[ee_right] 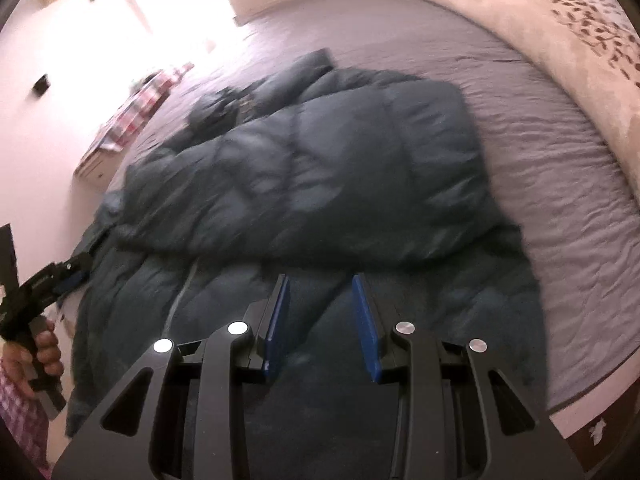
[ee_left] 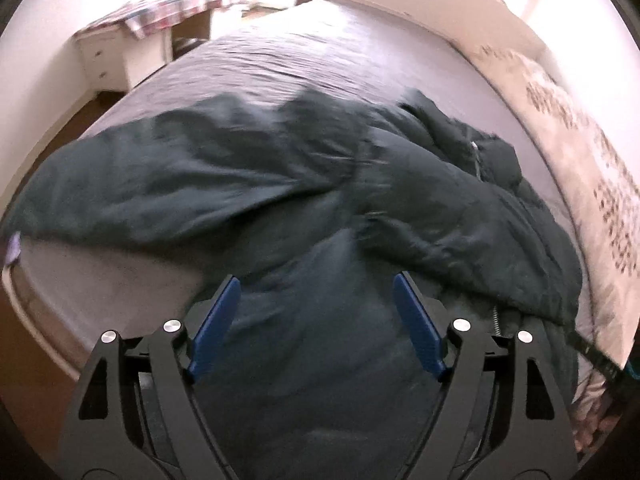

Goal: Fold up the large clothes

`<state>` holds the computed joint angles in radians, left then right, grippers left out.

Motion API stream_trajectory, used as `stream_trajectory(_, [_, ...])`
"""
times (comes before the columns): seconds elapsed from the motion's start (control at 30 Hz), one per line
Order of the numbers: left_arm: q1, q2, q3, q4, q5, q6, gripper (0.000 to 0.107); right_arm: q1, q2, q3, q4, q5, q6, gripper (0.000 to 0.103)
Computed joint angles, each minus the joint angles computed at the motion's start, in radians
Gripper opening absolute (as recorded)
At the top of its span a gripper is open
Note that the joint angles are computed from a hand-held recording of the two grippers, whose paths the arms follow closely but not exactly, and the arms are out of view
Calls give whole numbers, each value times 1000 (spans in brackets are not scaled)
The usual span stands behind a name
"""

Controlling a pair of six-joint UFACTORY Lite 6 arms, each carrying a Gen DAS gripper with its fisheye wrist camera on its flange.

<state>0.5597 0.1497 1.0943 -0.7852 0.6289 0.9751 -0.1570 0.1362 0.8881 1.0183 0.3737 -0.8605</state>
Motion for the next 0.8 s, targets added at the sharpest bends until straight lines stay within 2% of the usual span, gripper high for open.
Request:
stream_trajectory(0.1, [141,39,27,-65,54,80,78,37,-34,-51,45,46,-15,35])
stream_trajectory(0.2, [265,135,110,-113,86,116,78,91,-32,-71,20,56,21,35])
stream_trajectory(0.4, [392,407,400,-139,154,-24,78,148,-34,-68,-39,51,60,35])
stream_trajectory(0.53, [415,566,579,-120,177,-151,78,150,12,-41,-51,43,71,35])
stream_trajectory(0.7, [388,730,781,-82,158,-259,77,209,21,-28,-145,7,192,35])
stream_trajectory(0.8, [371,849,957,-32,168,-366,68,224,33,-17,-190,-6,232,35])
